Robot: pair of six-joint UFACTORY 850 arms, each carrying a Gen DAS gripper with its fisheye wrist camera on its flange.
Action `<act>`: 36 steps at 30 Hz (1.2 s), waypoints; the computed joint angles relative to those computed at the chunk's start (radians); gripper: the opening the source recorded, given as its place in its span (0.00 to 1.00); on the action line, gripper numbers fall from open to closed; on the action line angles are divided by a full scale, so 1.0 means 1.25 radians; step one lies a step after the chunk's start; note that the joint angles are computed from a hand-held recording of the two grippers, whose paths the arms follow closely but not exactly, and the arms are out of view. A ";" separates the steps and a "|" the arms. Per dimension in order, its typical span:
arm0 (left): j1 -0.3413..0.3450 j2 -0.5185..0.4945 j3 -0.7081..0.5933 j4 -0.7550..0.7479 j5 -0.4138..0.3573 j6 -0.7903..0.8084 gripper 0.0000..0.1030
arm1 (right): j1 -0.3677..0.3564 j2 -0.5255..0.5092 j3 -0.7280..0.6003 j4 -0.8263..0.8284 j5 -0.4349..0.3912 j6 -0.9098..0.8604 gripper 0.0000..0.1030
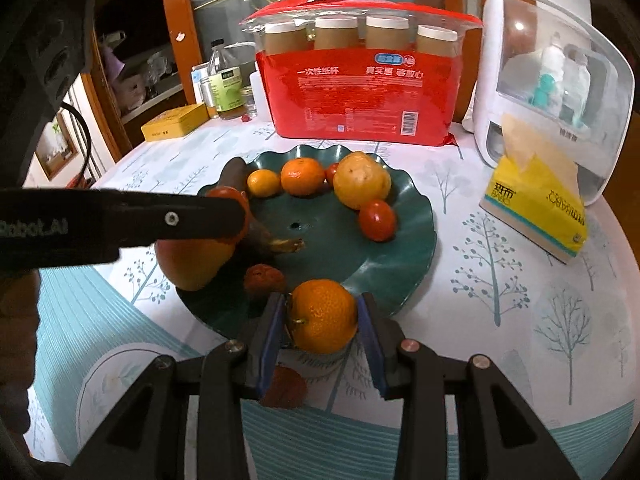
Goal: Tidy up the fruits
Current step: 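Carry cherry tomato and tangerine onto the plate and open both tools, then move the open right tool to the last lychee on the tablecloth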
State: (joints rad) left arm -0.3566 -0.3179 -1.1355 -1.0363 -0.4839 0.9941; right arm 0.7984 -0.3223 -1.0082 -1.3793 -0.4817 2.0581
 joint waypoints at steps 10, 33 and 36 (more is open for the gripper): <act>-0.015 -0.030 -0.022 0.017 -0.004 -0.020 0.32 | -0.009 0.005 0.014 -0.056 0.009 0.067 0.42; 0.021 0.110 0.098 0.165 0.034 -0.212 0.67 | 0.045 0.071 0.061 0.051 -0.033 0.041 0.47; 0.026 0.134 0.122 0.211 0.038 -0.262 0.69 | 0.053 0.078 0.069 0.064 -0.028 0.050 0.47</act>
State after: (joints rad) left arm -0.3243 -0.1503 -0.9828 -0.7726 -0.4365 0.6671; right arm 0.8647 -0.2251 -0.9222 -1.2988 -0.5171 2.1211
